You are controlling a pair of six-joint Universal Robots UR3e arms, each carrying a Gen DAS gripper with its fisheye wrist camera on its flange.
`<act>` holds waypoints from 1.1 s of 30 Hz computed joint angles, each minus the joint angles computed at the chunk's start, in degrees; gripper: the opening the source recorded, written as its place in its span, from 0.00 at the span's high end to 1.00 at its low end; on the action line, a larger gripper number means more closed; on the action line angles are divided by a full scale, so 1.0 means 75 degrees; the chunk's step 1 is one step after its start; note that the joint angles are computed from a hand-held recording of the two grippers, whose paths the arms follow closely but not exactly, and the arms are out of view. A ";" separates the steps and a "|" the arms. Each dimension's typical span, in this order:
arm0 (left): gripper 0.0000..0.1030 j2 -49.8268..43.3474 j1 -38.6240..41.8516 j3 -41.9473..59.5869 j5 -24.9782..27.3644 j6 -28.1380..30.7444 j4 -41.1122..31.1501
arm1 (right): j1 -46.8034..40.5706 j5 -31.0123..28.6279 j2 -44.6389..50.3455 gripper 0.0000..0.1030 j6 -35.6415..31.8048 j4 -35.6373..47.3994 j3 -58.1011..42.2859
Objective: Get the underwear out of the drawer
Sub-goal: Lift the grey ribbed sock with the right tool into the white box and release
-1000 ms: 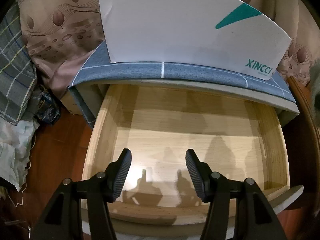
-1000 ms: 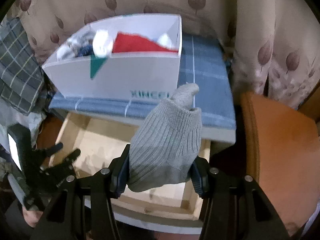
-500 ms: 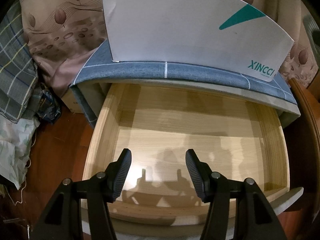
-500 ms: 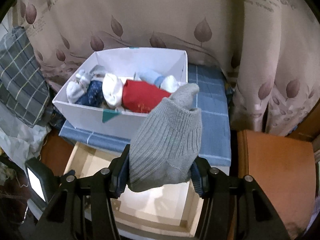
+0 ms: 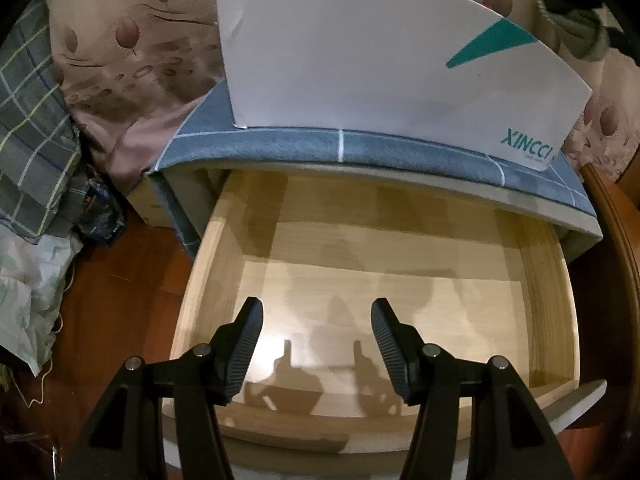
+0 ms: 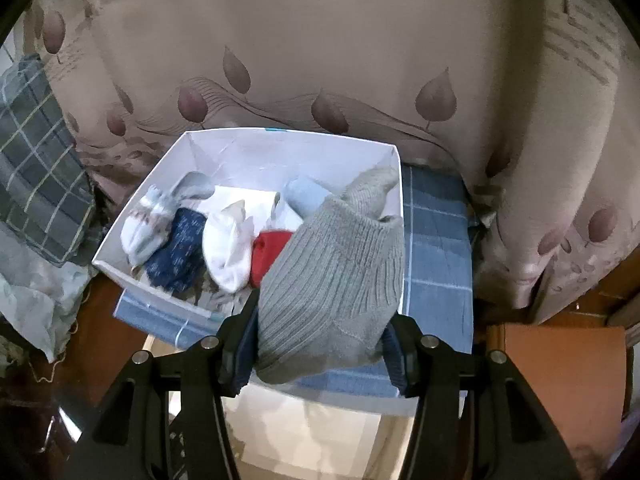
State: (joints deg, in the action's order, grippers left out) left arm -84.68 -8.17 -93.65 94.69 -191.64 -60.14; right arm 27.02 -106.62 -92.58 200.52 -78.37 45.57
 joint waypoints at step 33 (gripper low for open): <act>0.44 0.0092 0.0041 -0.0028 0.0121 -0.0109 0.0037 | -0.0880 0.0448 0.2654 0.39 -0.0569 -0.0141 -0.2350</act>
